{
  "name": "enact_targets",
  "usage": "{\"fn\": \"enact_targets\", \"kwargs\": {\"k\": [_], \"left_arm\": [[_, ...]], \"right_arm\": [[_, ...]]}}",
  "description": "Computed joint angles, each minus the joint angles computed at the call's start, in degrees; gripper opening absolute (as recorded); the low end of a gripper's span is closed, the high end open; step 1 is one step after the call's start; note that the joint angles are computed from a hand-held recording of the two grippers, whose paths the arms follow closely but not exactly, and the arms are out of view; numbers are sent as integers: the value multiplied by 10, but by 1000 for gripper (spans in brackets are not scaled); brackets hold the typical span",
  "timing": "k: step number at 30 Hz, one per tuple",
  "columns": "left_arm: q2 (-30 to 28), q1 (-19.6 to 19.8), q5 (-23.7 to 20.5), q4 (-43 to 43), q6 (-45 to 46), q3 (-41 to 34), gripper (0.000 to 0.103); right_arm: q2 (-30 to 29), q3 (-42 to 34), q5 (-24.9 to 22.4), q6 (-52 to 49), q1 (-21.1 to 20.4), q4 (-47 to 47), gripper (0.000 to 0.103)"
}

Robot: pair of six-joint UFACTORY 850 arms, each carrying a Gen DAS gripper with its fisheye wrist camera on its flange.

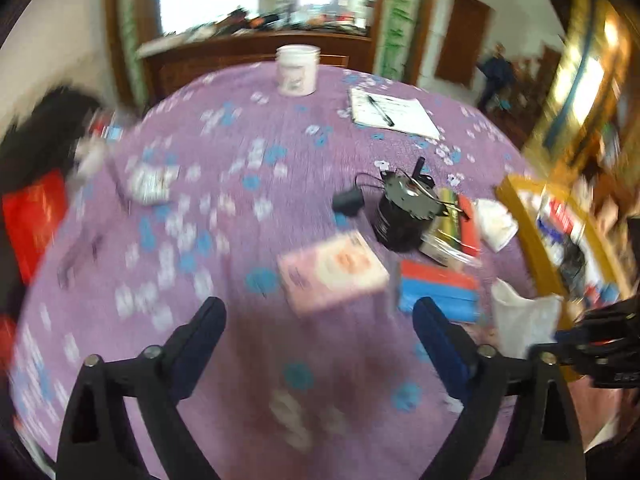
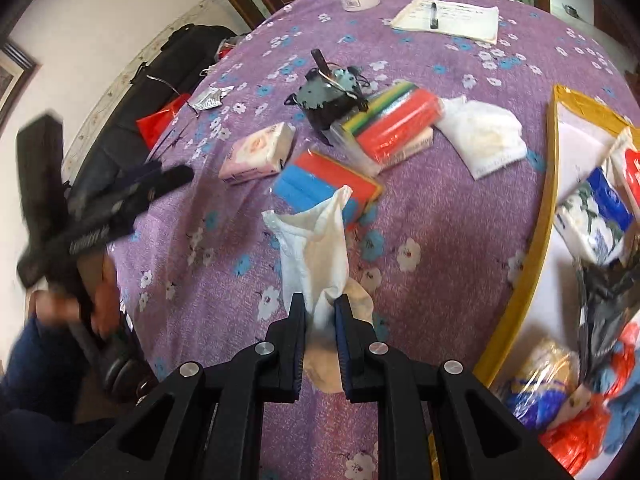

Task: Organize soft objects
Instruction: 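Grasp white cloth with right tool while left tool grasps pink tissue pack, then carry white cloth and pink tissue pack into the tray with both tools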

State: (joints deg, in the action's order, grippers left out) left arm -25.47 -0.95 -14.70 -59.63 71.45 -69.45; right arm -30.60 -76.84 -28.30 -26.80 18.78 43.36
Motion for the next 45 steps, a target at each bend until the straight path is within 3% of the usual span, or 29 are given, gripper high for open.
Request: {"fn": "enact_targets", "kwargs": {"k": [4,6,8,19,21,23,24,25,27,30,35,45], "left_arm": [[-64,-2,-50,191,-83,-86,95],[-92,0,-97,236,-82,-124,95],[-113,-5,-115,284,-78,-151,95],[-176,-26,-133,342,-33,-216,95],[-176,-26,-123,332,-18,-207,95],[-174,-22,-116,293,-11,-200,88],[-174,-20,-121,279,-19,-200,68],[-169,-18,-117,267,-32,-194,60],[-154,-21,-75,270,-93,-168,54],[-126,-14,-66,197,-95,-124,53],[-65,-3,-94,44,13,-40,53],[-11,-20,-128,-17,71,7,53]], "right_arm": [[9,13,14,26,5,-14,15],[16,23,25,49,7,-26,15],[23,35,31,68,6,-34,15],[58,81,79,204,13,-115,15],[64,87,85,231,14,-135,15],[67,90,86,247,14,-146,16],[67,89,86,256,14,-154,16],[67,88,87,262,15,-159,16],[66,85,88,267,16,-165,16],[61,77,86,269,18,-172,16],[51,65,80,233,19,-148,16],[56,76,92,118,13,-49,16]]}}
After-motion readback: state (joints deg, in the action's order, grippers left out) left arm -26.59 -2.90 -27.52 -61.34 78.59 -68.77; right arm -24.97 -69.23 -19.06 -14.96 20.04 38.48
